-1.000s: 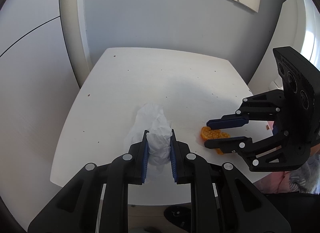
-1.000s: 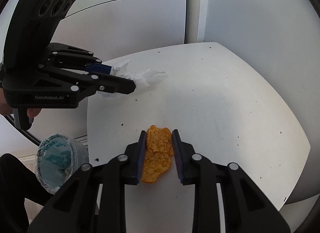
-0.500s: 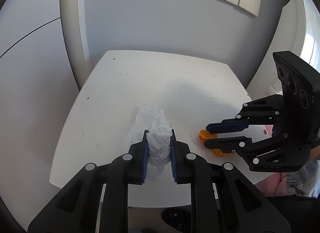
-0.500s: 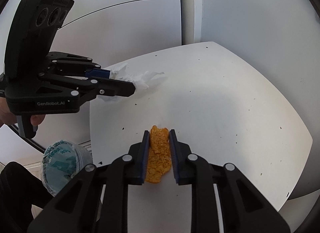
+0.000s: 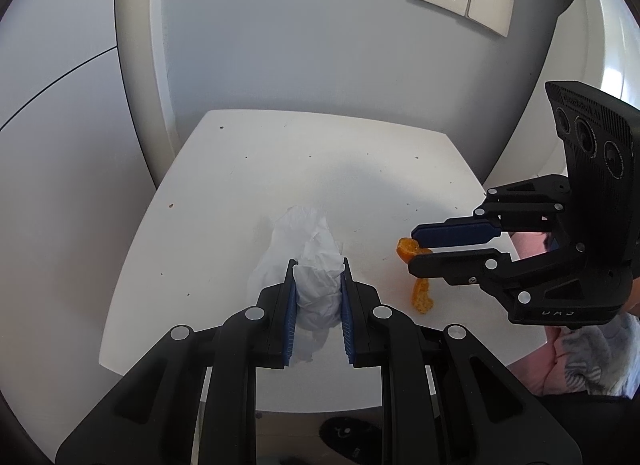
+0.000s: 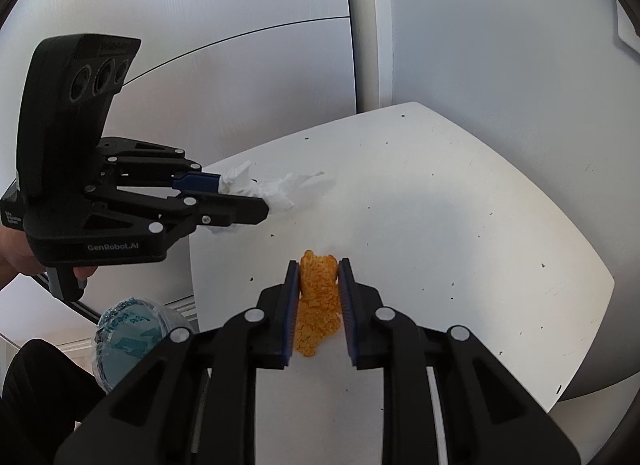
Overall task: Collect trash
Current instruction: 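Lift the tissue and crumbs with both tools and carry them over the bin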
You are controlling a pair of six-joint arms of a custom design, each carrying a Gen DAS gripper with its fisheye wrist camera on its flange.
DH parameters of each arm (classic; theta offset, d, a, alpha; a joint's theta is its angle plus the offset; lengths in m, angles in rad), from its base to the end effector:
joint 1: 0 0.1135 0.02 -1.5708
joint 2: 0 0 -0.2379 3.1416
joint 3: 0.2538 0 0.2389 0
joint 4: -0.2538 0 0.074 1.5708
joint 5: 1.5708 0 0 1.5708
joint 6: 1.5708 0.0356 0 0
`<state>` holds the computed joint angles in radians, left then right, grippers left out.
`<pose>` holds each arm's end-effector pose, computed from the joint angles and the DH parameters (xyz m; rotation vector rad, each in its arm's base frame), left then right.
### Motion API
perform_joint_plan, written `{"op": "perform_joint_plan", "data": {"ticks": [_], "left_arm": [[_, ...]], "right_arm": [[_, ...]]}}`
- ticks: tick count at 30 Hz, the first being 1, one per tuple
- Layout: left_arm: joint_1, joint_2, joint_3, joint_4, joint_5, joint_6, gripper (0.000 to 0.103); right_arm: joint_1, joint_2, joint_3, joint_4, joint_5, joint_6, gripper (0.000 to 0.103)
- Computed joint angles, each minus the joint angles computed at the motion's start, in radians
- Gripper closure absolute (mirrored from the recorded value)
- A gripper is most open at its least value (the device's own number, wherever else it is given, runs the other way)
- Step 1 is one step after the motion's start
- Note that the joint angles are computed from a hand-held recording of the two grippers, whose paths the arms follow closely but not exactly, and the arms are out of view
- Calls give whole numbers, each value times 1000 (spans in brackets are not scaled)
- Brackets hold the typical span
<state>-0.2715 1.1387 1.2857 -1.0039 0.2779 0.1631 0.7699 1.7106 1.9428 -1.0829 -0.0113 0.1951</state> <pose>0.2009 -0.0661 0.3409 0.6442 2.3330 -0.3864 0.2414 0.2346 0.3783 -0.7058 2.3695 0.4442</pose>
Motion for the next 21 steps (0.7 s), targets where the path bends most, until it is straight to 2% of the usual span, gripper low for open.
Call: {"op": "perform_joint_plan", "data": {"ticks": [8,21], "left_arm": [[-22,-6,69,-44,-20,-8,86],[-62,-39,209,-153,-73,-28,86]], "right_arm": [[6,6,72,-38,18,-1,83],[42,50,280,-143,65,-10,82]]}}
